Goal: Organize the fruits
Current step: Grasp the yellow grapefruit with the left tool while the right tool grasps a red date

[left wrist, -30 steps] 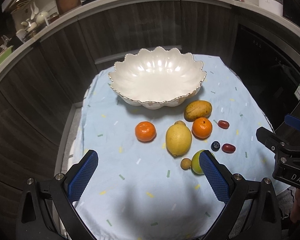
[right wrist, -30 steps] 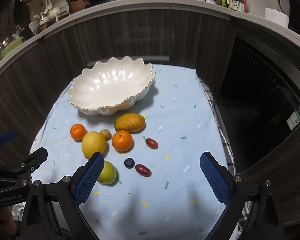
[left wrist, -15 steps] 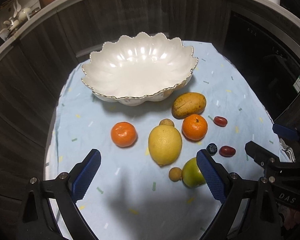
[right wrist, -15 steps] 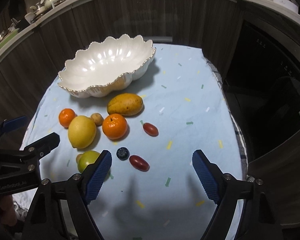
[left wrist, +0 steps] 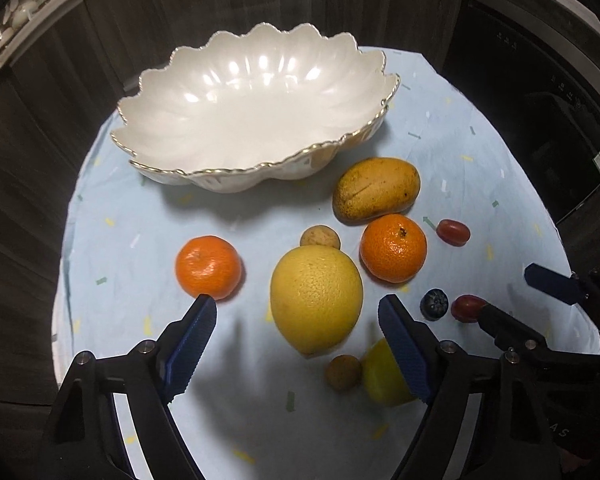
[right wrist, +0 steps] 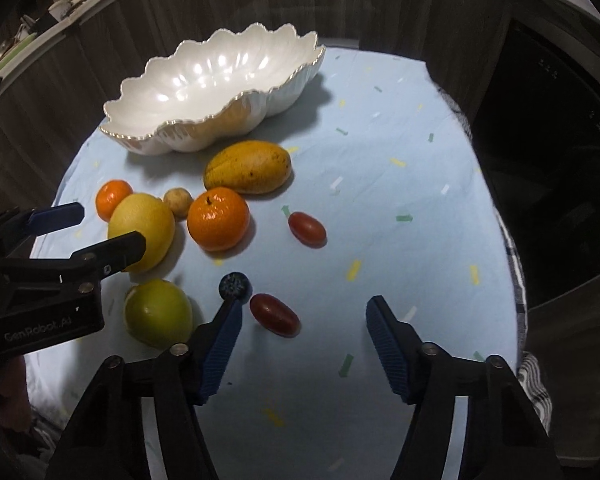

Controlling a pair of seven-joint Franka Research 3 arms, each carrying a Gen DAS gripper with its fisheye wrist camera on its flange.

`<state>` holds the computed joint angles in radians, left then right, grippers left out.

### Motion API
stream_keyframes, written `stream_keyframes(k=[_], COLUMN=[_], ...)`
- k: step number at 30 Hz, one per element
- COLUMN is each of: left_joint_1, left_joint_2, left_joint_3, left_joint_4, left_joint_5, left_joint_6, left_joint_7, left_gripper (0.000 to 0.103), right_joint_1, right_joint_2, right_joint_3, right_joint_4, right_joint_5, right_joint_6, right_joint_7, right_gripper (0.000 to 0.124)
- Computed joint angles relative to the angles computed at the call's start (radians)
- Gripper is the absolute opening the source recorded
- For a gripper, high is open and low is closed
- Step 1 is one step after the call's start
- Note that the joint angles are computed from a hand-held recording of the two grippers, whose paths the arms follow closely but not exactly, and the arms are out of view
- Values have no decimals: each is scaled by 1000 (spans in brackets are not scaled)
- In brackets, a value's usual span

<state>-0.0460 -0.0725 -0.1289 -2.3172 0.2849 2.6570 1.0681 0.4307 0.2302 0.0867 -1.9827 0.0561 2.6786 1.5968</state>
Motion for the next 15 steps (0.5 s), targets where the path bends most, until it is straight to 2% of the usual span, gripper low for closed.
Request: stream_keyframes(k=[8,15], left_joint_1=[-4,0], left_joint_2=[38,73], left_joint_3=[4,2], left_joint_4=[13,37], left_joint_5=[-86,-130], left_joint_6=[6,-1], left_joint_7=[76,116], left_gripper=[83,72], right_joint_1=[-1,6], right_joint_2=[26,49], right_joint_3=[14,16], right_joint_4=[12,28], right_joint_5=[37,47], right_joint_6=[-13,-22], right_joint_7=[-53,-87], right_gripper=[53,44])
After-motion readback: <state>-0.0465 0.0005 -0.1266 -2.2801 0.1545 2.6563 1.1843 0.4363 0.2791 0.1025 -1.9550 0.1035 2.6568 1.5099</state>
